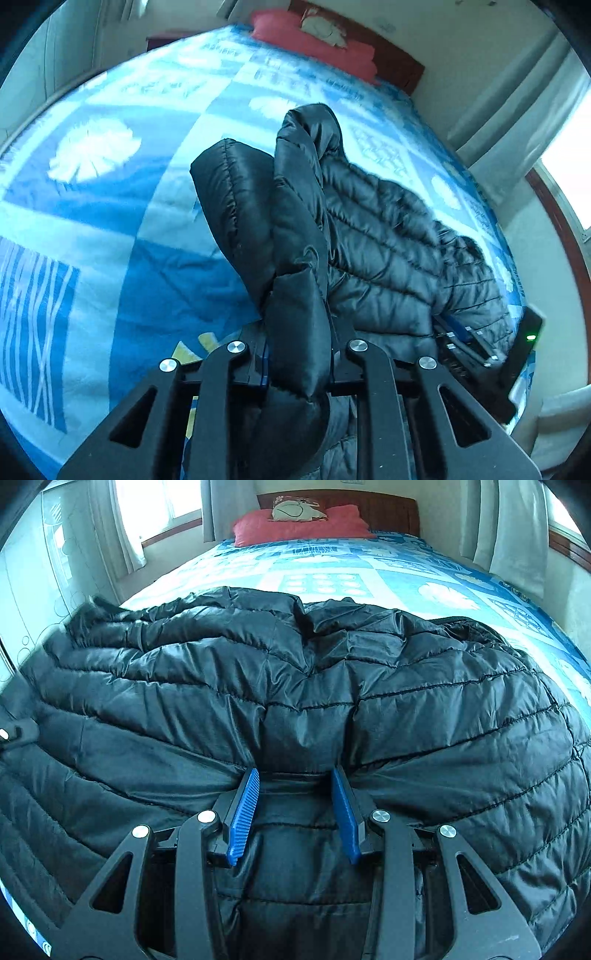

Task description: Fold large clothes

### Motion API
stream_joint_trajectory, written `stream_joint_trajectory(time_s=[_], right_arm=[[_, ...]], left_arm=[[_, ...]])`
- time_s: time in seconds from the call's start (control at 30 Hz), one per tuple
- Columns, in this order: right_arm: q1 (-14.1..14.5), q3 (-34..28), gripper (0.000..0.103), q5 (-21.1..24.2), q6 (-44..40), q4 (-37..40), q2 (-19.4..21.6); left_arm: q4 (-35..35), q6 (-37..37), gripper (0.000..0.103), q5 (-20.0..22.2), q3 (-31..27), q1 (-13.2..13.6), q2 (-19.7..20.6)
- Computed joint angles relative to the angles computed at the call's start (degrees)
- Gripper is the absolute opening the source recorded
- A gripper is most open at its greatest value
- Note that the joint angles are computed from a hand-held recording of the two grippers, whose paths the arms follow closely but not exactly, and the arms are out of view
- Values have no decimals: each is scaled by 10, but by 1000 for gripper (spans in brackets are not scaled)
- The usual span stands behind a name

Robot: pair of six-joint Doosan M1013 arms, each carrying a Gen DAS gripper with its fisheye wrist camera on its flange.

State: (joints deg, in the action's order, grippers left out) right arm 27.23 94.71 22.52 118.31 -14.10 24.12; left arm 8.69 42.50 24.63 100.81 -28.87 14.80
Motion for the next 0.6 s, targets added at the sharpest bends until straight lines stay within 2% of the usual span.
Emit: stream_joint_trajectory(time_s=[0.13,0.23,0.3,0.33,0.43,0.53,0.6], right_arm=[[-4,3,40,-6,-29,26,-7],[-18,14,41,-10,-90,103,-24],[-24,29,45,-23,-75,94,-41],[-28,42,51,-34,-48,65,-55],[-39,71,54,-48,56,-56,-87],[-58,97,60,-55,138,-133,-113],[-71,116,60,-51,203,-193,-130]], left_arm=[[118,-91,19,36,-26,-31,-4],[171,-127,19,68,-51,-52,0],[198,-139,19,86,-67,-64,4],[212,-145,19,98,-77,-72,8],[242,-139,19,137,-113,-94,24],[260,-128,19,168,-151,-113,46],[272,-123,19,189,-180,-127,64]])
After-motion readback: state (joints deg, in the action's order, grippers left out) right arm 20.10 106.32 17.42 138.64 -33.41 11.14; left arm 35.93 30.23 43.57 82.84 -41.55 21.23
